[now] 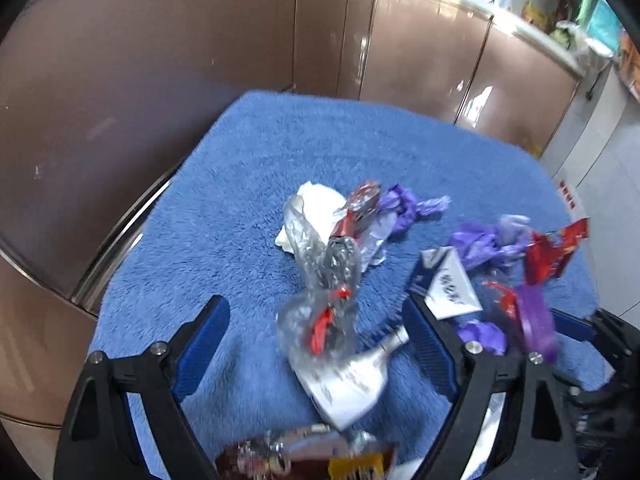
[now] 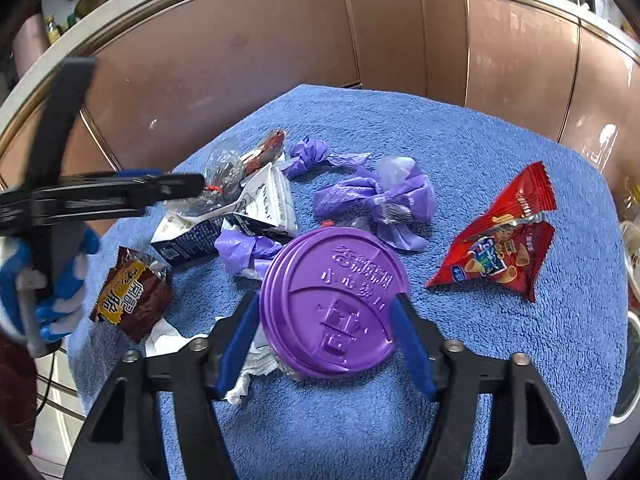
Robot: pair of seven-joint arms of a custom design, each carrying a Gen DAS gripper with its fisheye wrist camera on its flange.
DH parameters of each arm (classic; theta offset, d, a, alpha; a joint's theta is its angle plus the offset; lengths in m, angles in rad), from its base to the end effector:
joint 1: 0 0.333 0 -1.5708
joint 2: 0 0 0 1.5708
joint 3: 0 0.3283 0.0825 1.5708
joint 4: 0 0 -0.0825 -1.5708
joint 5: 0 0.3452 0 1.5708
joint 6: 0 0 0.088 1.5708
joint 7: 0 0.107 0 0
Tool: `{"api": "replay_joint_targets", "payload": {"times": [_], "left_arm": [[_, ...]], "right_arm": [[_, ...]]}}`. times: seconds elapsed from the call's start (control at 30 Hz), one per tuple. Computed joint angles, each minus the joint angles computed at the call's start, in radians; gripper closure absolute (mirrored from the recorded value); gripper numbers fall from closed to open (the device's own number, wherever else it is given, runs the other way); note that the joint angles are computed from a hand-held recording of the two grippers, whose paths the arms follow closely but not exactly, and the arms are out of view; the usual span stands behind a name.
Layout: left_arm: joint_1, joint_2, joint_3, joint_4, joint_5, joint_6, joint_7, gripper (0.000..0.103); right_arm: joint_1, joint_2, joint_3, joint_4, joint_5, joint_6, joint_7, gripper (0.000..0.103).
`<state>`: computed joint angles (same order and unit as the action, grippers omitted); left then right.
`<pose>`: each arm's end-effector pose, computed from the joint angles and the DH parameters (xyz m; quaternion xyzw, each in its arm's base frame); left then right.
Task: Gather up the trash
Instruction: 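Grasp the purple cup lid with the right tool while the left tool grasps a clear plastic wrapper, then carry both held items to the trash bin and open both tools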
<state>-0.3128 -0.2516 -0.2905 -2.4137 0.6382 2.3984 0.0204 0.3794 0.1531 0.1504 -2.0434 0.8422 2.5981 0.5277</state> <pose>0.3648 -0.2523 0.4609 -0.8272 0.4823 -0.1723 0.2312 0.5084 0.2765 0.4407 -0.8910 0.3023 -0.0102 0.3386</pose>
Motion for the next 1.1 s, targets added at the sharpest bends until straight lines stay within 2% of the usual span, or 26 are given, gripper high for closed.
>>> {"api": "replay_joint_targets", "payload": {"times": [0.07,0.1,0.17,0.27,0.47,0.7,0.93,1.1], "left_arm": [[0.004,0.021,0.023,-0.001,-0.033,0.025,0.031,0.035],[0.008,0.026,0.031,-0.005,-0.049,0.04,0.04,0.039],[0.015,0.04,0.043,-0.012,-0.08,0.07,0.056,0.051],[0.024,0.048,0.046,-0.016,-0.103,0.086,0.067,0.062],[0.028,0.039,0.037,-0.017,-0.117,0.066,0.067,0.084],[0.027,0.006,0.014,-0.002,-0.089,0.018,0.022,0.089],[0.003,-0.067,-0.023,0.028,-0.043,-0.07,-0.043,0.09],[-0.024,-0.061,-0.062,0.124,-0.003,-0.143,-0.056,0.091]], "right_arm": [[-0.011,0.009,-0.002,0.018,0.022,-0.032,-0.006,0.047],[-0.021,0.008,-0.003,0.025,0.039,-0.054,-0.016,0.055],[-0.029,0.004,-0.006,0.03,0.058,-0.077,-0.023,0.055],[-0.044,-0.002,-0.015,0.038,0.078,-0.111,-0.035,0.055],[-0.098,0.003,-0.045,0.067,0.121,-0.22,-0.03,0.055],[-0.159,-0.004,-0.065,0.075,0.216,-0.36,-0.083,0.056],[-0.192,-0.046,-0.088,0.056,0.286,-0.421,-0.143,0.056],[-0.224,-0.083,-0.116,0.042,0.342,-0.471,-0.19,0.056]]}}
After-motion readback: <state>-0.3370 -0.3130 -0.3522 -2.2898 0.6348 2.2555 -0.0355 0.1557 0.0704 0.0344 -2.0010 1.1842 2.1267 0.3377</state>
